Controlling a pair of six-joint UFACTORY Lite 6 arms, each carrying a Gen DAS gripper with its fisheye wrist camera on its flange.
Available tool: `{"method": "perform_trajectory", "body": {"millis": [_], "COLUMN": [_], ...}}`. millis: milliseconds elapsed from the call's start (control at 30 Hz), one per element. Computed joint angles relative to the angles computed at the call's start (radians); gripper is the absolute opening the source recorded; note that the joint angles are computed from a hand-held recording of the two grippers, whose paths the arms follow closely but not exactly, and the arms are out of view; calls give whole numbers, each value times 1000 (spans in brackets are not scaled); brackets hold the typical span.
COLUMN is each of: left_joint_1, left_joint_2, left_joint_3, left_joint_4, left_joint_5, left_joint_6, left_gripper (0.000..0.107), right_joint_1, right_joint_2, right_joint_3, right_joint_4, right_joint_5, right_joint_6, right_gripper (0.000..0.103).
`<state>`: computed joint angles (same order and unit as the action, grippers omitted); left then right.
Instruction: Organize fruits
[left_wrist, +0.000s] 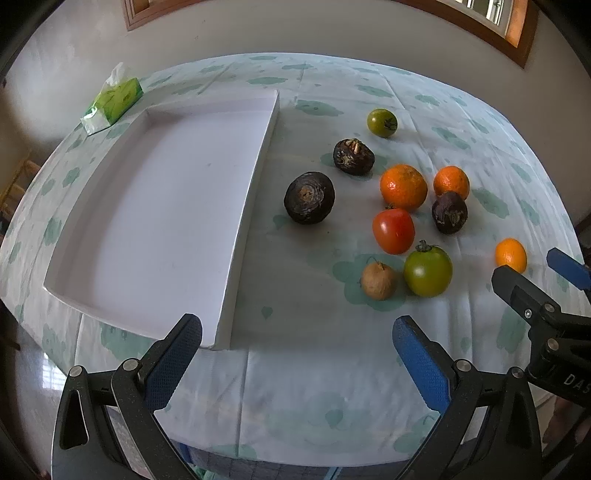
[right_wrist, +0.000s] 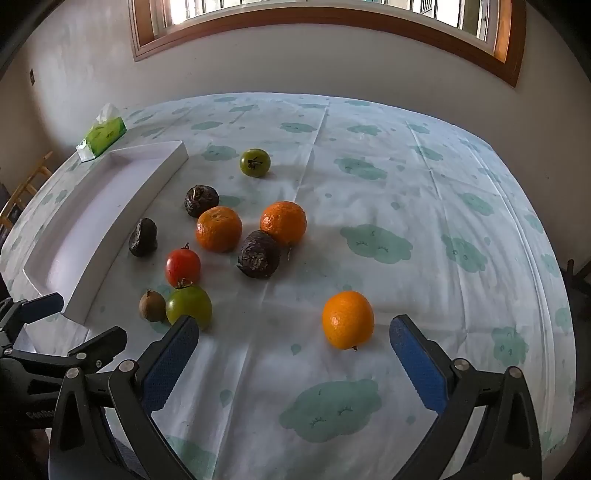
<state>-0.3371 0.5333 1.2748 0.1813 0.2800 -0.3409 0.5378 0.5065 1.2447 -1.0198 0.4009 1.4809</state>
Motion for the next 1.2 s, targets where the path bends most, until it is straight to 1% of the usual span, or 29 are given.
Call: {"method": "perform_trajectory", "body": {"millis": [233, 333, 467, 633, 767, 867, 1000, 1100, 1200], "left_joint_1": [-1, -7, -25, -41, -41, -39, -24, -32, -30], "left_joint_2": [11, 18, 27, 17, 23, 29, 54, 51, 48], "left_joint_3": [15, 19, 33, 17, 21, 30, 51, 42, 38], "left_joint_4": [-40, -30, 9, 98, 107, 83, -25, 9, -7], "left_joint_5": [7, 4, 12, -21, -27, -18, 2, -4, -6], "left_joint_6": [47, 43, 9, -59, -60, -41, 58, 33, 48], "left_gripper": [102, 102, 102, 102, 102, 102, 102, 102, 102], "right_joint_1": [-4, -9, -9, -12, -16, -23, -22, -25, -31], "right_joint_2": [1, 4, 6, 10, 18, 23, 23, 28, 30], "right_joint_3": [3, 1, 4, -3, 0, 6, 5, 4, 5], "right_joint_4": [14, 12, 13, 0, 7, 22, 19, 21, 36], "right_joint_5": [-3, -12, -11, -25, -32, -37, -36, -41, -46], "right_joint_6": [-15, -19, -20, -2, -15, -36, -31, -34, -56], "right_gripper": [103, 103, 103, 103, 103, 103, 103, 103, 103]}}
